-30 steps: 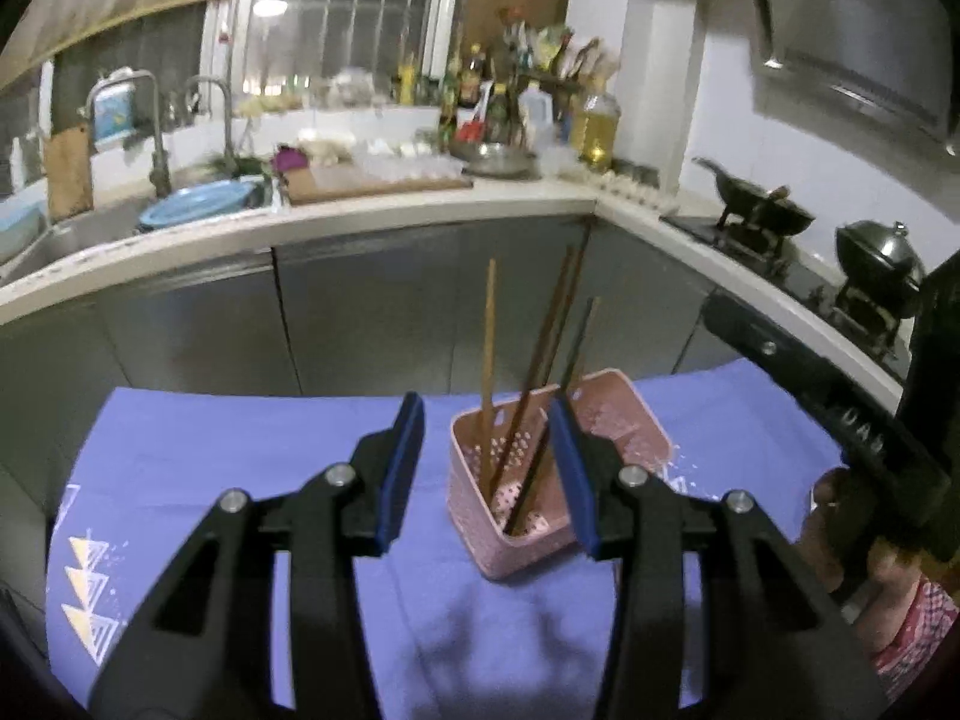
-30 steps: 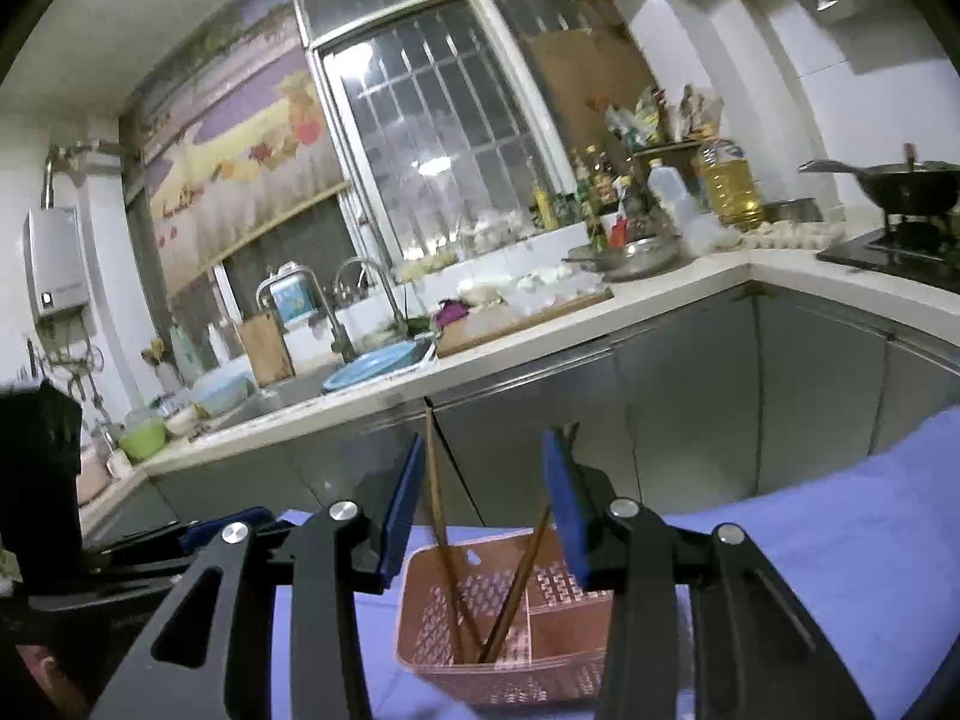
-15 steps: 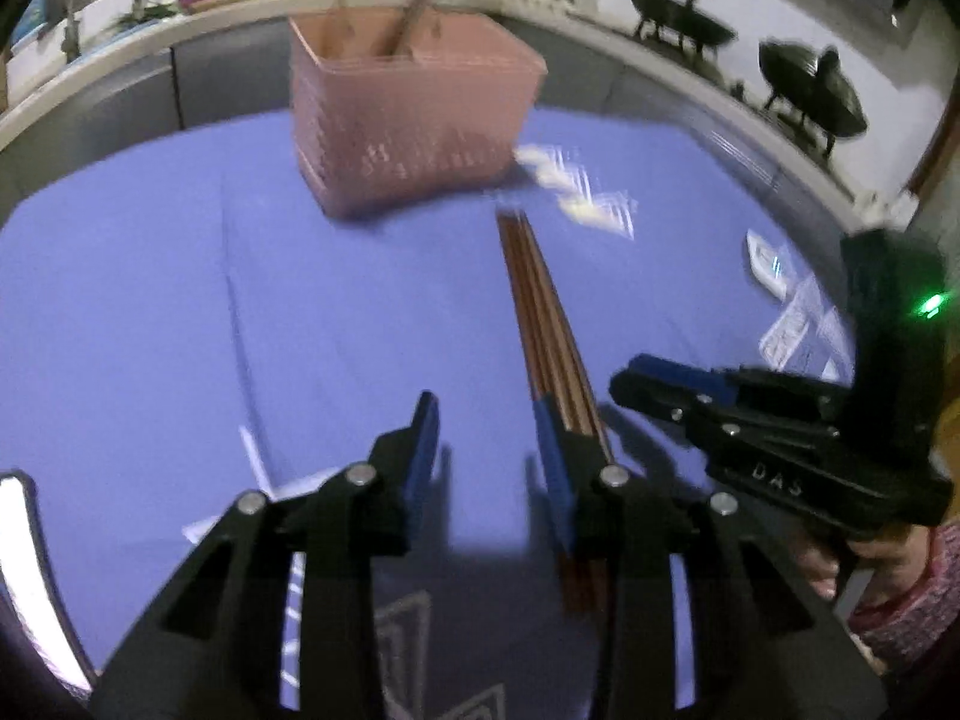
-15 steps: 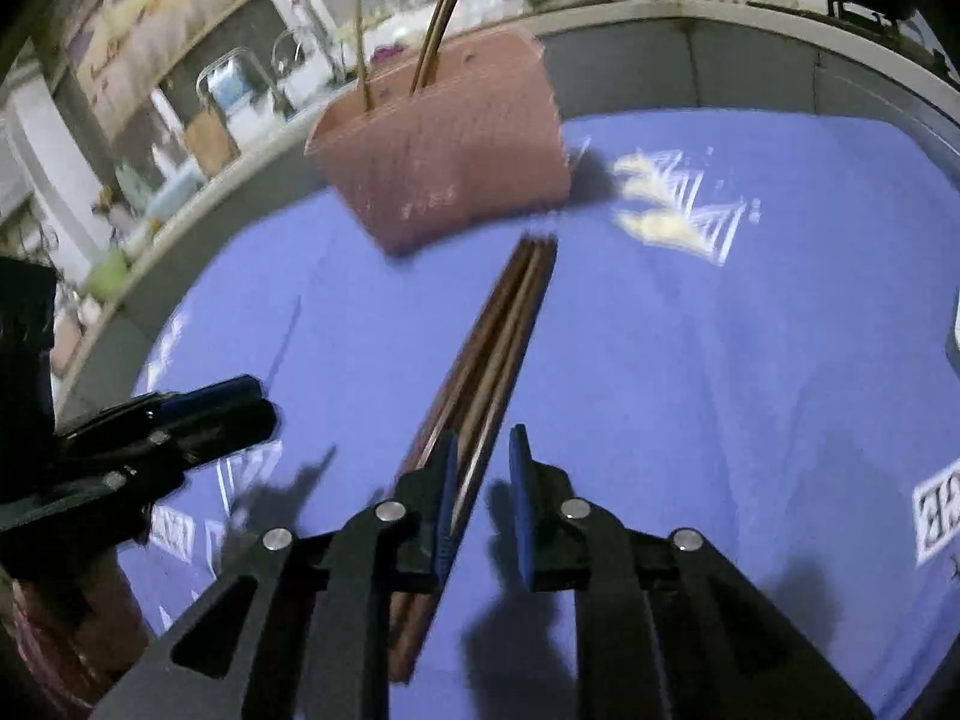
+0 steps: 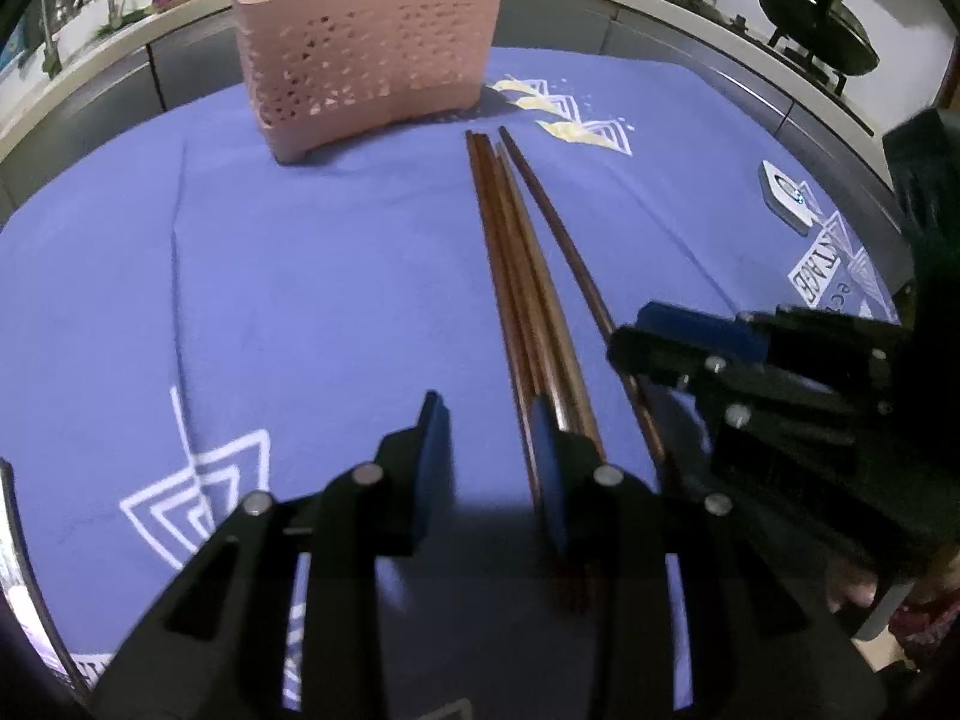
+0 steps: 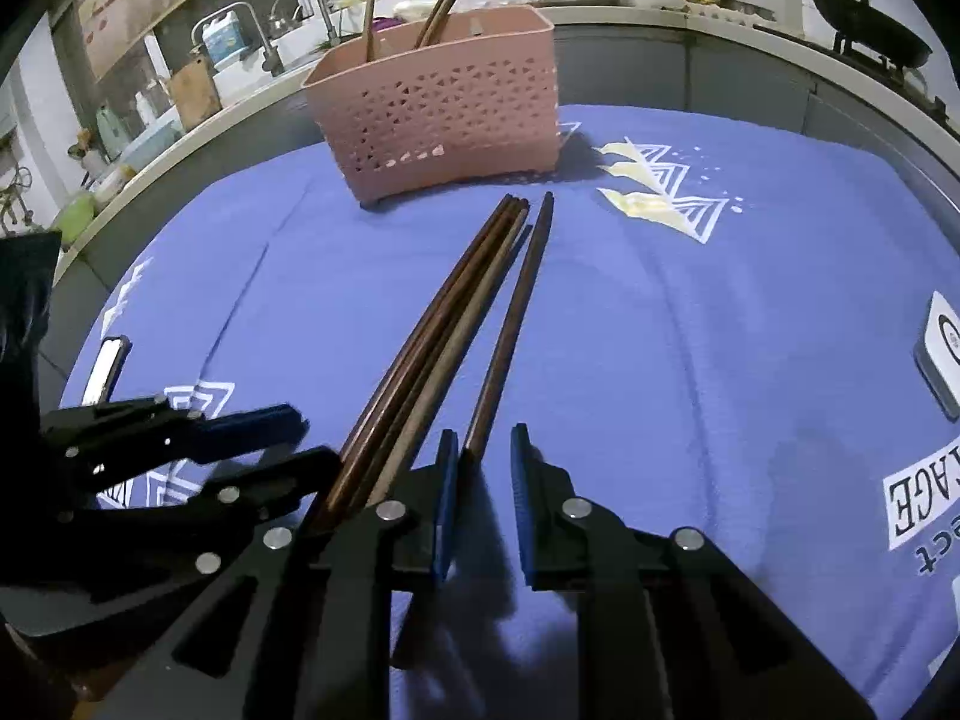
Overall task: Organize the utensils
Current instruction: 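Grasp another chopstick with the left gripper while the right gripper grasps one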
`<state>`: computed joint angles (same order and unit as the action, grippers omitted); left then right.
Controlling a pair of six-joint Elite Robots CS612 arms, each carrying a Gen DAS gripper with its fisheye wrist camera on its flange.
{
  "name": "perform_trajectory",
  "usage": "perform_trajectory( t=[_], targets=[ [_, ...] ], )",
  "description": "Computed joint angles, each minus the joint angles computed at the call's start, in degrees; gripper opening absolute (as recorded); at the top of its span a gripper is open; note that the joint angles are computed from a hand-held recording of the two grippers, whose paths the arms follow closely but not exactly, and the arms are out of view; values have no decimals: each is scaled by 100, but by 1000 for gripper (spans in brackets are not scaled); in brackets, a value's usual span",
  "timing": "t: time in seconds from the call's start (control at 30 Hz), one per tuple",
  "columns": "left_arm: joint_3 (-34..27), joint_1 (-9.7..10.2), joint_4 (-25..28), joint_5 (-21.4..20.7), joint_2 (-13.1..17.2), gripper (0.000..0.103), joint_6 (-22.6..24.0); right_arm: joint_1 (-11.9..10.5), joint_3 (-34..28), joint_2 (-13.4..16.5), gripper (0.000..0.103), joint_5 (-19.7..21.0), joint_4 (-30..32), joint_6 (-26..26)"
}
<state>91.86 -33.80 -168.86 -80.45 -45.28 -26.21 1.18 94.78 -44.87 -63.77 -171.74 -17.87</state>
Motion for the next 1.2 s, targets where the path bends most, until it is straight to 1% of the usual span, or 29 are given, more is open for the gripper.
perform_trajectory(
  t=[0.1,0.2,0.27,0.3,0.33,0.37,0.43,0.5,0.6,0.73,0.83,0.97,1.1,1.2],
  targets=[
    [-99,-30,92,120,44,28,-14,31,4,4,18,-39,-57,-101],
    [-199,-46,238,150,79,28,-15,-14,-25,33,18,32,-66,12],
    [-227,-73,289,244,90,28,-3,-29,-2,43,18,-106,-210,48],
    [-226,-72,279,228,91,26,0,-40,2,46,18,-151,-238,60],
    [-216,-55,240,127,88,18,-10,-64,-4,46,18,-133,-214,91],
    [-203,-40,225,37,77,14,-50,-79,-15,46,18,-124,-184,104],
    [-180,-25,269,-2,48,14,-176,-93,-34,45,18,-104,-153,107],
    [-177,23,266,-196,45,14,-258,-89,-61,57,18,-51,-101,80],
    [-184,66,258,-352,48,14,-387,-71,-67,73,18,-27,-142,52],
    [-191,53,288,-275,48,14,-389,-75,-47,90,18,-2,-247,48],
    [-239,40,376,-209,60,14,-417,-75,-31,76,18,-73,-261,22],
    [-212,140,226,-526,64,14,-658,-110,-24,72,18,-103,-267,95],
    [-226,177,227,-656,66,14,-781,-75,-7,67,18,-165,-314,60],
    [-224,179,217,-651,68,14,-779,-47,10,66,18,-184,-361,16]
  ],
)
